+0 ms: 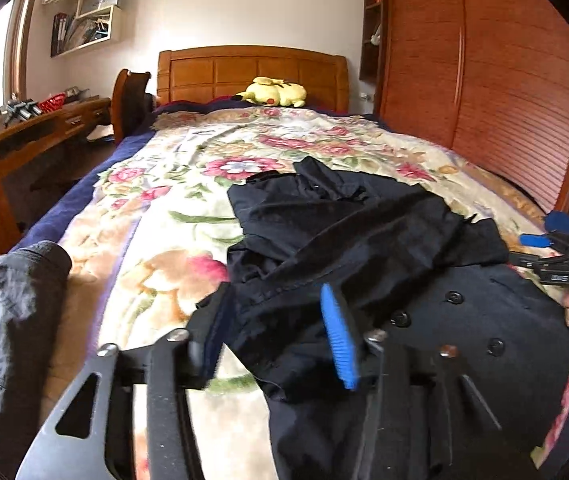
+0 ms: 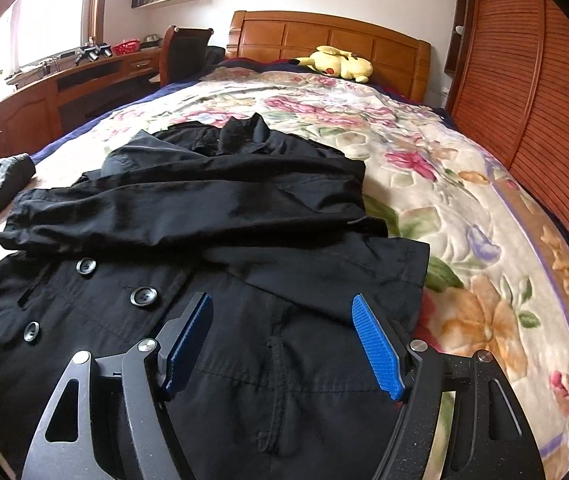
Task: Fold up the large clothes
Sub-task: 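Grasp the black coat hem with the left tool while the right tool grasps it too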
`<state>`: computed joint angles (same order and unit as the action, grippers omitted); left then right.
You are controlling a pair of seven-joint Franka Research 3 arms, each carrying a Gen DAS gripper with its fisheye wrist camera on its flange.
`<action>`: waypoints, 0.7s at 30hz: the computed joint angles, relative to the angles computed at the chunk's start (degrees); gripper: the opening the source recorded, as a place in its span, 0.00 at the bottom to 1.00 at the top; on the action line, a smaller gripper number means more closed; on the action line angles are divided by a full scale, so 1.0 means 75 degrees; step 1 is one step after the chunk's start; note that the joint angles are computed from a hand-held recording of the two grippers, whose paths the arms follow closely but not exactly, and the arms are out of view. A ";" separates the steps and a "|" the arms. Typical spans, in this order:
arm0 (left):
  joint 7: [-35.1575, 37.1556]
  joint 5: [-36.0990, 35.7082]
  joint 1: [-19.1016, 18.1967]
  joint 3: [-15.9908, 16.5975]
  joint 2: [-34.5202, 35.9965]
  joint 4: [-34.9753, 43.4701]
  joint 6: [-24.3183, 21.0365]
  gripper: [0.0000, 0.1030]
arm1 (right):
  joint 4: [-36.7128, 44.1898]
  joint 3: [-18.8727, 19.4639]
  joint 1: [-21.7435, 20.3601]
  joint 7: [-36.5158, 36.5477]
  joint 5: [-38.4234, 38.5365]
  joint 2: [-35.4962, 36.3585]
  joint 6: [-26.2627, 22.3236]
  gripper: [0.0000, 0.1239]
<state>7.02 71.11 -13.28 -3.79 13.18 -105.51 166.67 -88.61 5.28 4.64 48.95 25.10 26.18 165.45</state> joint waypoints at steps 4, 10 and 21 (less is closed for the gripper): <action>-0.0101 0.0127 0.0036 -0.0016 0.0020 -0.0018 0.0352 0.81 | 0.0308 -0.0168 0.0089 0.0252 -0.0178 0.0243 -0.0139 0.60; 0.0276 0.0089 -0.0144 -0.0111 -0.0055 -0.0073 -0.0229 0.82 | 0.0221 -0.0071 -0.0119 0.0190 -0.0134 0.0211 -0.0143 0.60; -0.0107 -0.0175 0.0088 -0.0369 -0.0915 -0.1290 -0.0242 0.82 | -0.1528 0.0465 -0.0762 -0.1387 0.1382 -0.1073 0.0132 0.60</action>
<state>6.21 69.79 -12.62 -6.56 6.32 -115.19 164.86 -100.08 8.76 -1.08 38.55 35.46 18.14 166.44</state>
